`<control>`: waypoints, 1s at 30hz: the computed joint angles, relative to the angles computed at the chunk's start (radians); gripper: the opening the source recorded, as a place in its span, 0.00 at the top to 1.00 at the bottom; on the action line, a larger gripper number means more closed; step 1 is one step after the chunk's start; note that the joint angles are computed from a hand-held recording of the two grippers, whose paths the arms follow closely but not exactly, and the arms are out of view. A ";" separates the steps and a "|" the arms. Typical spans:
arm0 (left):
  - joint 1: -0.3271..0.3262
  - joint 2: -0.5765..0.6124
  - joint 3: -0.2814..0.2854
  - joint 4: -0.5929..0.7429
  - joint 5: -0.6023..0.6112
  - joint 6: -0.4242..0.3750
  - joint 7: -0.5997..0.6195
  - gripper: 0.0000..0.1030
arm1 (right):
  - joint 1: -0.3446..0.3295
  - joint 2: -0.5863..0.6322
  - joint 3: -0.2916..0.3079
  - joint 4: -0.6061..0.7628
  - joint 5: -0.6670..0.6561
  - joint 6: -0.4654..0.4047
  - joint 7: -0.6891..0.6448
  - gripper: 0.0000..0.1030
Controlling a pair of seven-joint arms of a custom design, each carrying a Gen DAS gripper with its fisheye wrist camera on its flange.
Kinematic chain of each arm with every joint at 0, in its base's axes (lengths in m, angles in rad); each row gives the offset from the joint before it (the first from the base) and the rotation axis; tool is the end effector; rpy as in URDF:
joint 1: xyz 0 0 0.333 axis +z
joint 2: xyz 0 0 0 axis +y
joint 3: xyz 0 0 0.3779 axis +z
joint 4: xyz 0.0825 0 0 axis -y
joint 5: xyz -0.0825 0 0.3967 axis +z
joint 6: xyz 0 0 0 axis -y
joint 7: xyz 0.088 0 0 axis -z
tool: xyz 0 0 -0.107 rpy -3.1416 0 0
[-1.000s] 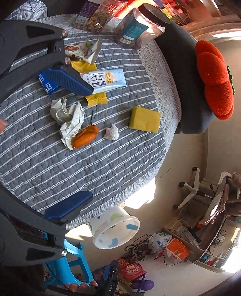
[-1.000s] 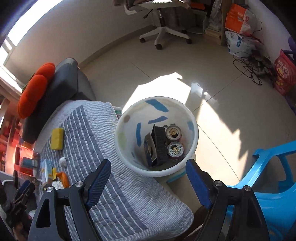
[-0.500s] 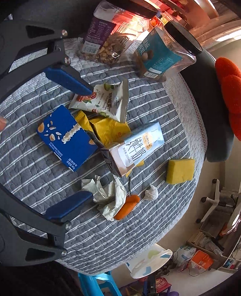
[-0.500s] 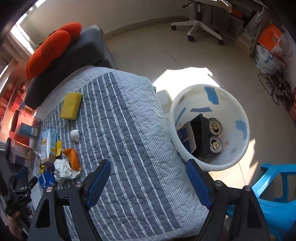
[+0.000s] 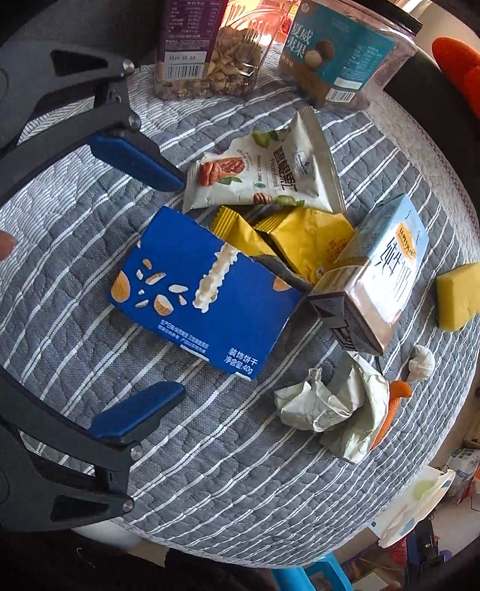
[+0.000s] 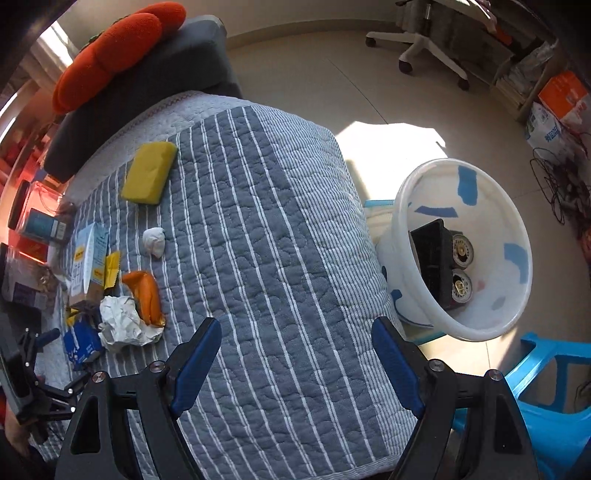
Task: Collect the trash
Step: 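Grasp the blue biscuit box on the bed with the left gripper, then grasp the crumpled white wrapper with the right gripper while the left holds the box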
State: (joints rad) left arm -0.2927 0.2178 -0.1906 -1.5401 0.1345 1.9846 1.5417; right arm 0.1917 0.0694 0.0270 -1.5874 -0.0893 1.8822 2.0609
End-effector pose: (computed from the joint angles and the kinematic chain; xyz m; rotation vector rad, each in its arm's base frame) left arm 0.6092 -0.2941 0.6095 -1.5190 2.5172 -0.2281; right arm 0.6073 0.1275 0.6681 -1.8123 2.3428 -0.2562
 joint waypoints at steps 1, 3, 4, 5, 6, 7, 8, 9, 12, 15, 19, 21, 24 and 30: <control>0.000 0.005 0.000 0.005 -0.002 -0.004 0.000 0.01 | 0.001 0.003 0.001 0.002 0.004 0.000 0.001 0.18; -0.002 0.015 0.002 0.014 0.003 -0.005 -0.008 0.01 | 0.003 0.008 0.004 0.005 0.011 -0.001 0.002 0.18; -0.002 0.021 0.002 0.019 -0.001 -0.008 -0.009 0.01 | 0.005 0.009 0.005 0.005 0.011 0.000 0.003 0.18; -0.001 0.024 0.003 0.021 -0.007 -0.008 -0.012 0.01 | 0.007 0.010 0.006 0.006 0.011 -0.001 0.004 0.18; 0.002 0.026 0.003 0.023 -0.018 -0.010 -0.013 0.02 | 0.009 0.011 0.007 0.006 0.010 -0.001 0.004 0.18; 0.006 0.033 0.000 0.032 -0.041 -0.015 -0.007 0.04 | 0.011 0.011 0.008 0.006 0.009 -0.001 0.004 0.18; 0.011 0.039 -0.004 0.040 -0.068 -0.021 0.006 0.07 | 0.013 0.013 0.009 0.007 0.009 -0.002 0.003 0.18; 0.016 0.035 -0.008 0.037 -0.095 -0.021 0.022 0.08 | 0.014 0.013 0.010 0.007 0.010 -0.002 0.001 0.18; 0.028 0.018 -0.025 0.015 -0.185 -0.017 0.080 0.08 | 0.019 0.014 0.012 0.006 0.008 -0.003 0.000 0.18; 0.021 0.007 -0.030 0.001 -0.216 -0.012 0.105 0.16 | 0.022 0.015 0.013 0.004 0.005 -0.005 0.000 0.18; -0.004 0.007 -0.023 0.000 -0.169 0.017 0.062 0.21 | 0.025 0.017 0.013 0.003 0.001 -0.009 0.003 0.18; -0.015 0.017 -0.021 0.009 -0.137 0.026 0.051 0.21 | 0.026 0.018 0.013 0.002 -0.001 -0.009 0.004 0.18; -0.029 0.054 -0.018 0.067 -0.108 0.009 0.038 0.21 | 0.028 0.020 0.014 0.003 -0.003 -0.010 0.004 0.18; -0.068 0.126 -0.008 0.162 -0.076 -0.044 -0.046 0.34 | 0.037 0.029 0.020 0.008 -0.009 -0.018 0.001 0.18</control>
